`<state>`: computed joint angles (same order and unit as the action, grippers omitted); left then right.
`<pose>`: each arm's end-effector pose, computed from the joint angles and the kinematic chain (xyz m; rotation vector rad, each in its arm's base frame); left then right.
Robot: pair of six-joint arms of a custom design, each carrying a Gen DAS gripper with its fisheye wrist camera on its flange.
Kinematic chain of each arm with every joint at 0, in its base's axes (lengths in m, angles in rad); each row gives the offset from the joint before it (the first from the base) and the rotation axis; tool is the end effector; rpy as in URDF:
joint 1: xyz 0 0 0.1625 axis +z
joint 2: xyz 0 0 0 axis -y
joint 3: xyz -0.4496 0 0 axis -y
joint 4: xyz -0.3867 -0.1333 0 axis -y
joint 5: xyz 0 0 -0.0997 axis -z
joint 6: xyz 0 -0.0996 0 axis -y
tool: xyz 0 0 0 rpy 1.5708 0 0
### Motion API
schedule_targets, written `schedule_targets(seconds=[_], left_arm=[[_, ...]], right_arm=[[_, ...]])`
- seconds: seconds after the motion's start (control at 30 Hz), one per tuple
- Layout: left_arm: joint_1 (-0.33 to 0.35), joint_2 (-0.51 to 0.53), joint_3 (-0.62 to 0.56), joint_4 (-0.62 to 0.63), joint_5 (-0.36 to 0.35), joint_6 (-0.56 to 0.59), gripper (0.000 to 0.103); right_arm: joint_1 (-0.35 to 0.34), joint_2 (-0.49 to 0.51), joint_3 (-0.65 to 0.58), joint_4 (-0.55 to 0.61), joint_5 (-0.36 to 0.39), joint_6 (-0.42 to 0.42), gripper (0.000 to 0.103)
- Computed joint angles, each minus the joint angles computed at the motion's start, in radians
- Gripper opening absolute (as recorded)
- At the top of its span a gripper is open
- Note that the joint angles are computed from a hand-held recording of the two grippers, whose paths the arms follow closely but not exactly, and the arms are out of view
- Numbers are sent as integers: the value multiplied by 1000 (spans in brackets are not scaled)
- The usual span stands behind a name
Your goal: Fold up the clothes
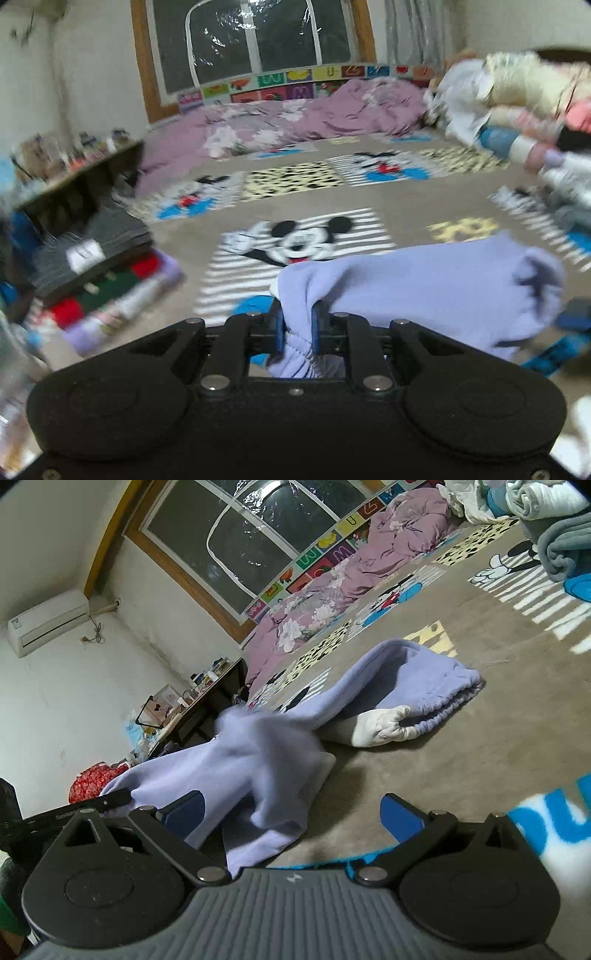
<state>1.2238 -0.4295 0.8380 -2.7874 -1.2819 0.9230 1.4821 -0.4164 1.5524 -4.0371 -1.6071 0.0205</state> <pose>-0.1546 -0.9028 0.2022 1.3543 2.0995 -0.9193 0.0677 -0.7032 0.0668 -0.1663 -2.4119 1.8936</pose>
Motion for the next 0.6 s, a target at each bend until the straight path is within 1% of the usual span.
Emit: schedule_targets(seconds=[0.1,0.27,0.53,0.6], left_arm=[[6,30,-63,-9,35,67,12],[20,79,-151,-20,95,147,12],[50,162,-317,58,172,166,12],[56,194,-381,89,191,158,12]], right_arm=[[-1,-1,1,-3,3,4,101],[-8,-5,7,-18,15,28,101],[-27,-17,21,-77,-1,73,101],[-32,-19,23,-89,-7,87,101]])
